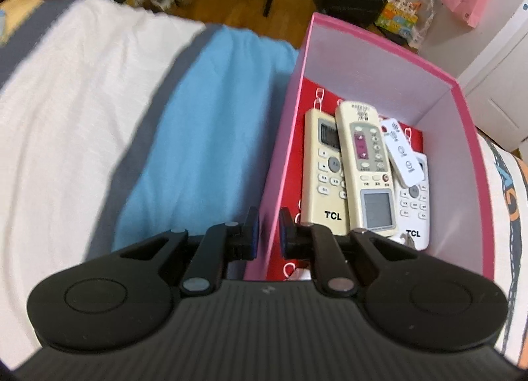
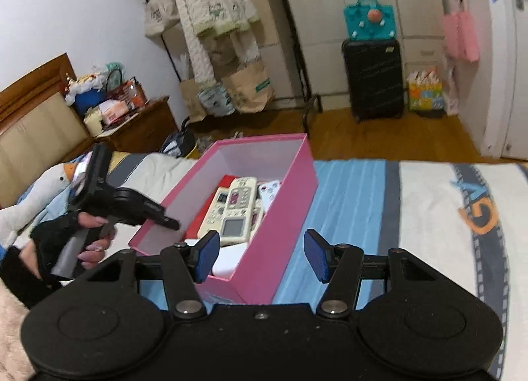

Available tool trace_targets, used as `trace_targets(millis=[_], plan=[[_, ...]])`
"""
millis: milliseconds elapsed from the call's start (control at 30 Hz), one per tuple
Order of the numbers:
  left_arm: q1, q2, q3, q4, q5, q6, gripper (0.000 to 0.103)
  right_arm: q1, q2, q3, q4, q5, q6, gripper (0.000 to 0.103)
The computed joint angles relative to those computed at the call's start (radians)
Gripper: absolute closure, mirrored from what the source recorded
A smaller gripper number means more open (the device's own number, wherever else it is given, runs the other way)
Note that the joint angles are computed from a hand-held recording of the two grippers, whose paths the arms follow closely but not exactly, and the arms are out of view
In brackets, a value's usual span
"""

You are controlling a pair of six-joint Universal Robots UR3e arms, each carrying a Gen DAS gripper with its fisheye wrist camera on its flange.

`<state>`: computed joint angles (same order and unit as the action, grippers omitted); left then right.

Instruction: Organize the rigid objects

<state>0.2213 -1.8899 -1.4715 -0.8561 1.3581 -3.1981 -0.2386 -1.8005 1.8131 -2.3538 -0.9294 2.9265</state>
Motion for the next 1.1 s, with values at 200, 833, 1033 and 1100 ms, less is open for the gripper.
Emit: trace_targets(millis=[200, 833, 1033, 1100], plan=[[-0.051, 0.254, -0.146, 0.036, 0.072, -0.002, 0.092, -0.069, -0.106, 0.045, 0.024, 0.038, -0.010, 0.041], [-0.516, 0.527, -0.309, 0.100, 0.335, -0.181, 0.091, -0.357, -0.491, 0.246, 0.277, 0.187, -0.184, 0.035], [-0.642, 0.511, -0.356, 0.134, 0.428, -0.219, 0.078, -0.414, -0.623, 0.281, 0.370, 0.165, -0.243, 0.023], [-0.656, 0.510, -0.364, 0.130, 0.419, -0.235, 0.061, -0.421, -0.635, 0.276, 0.410, 0.164, -0.256, 0.015]])
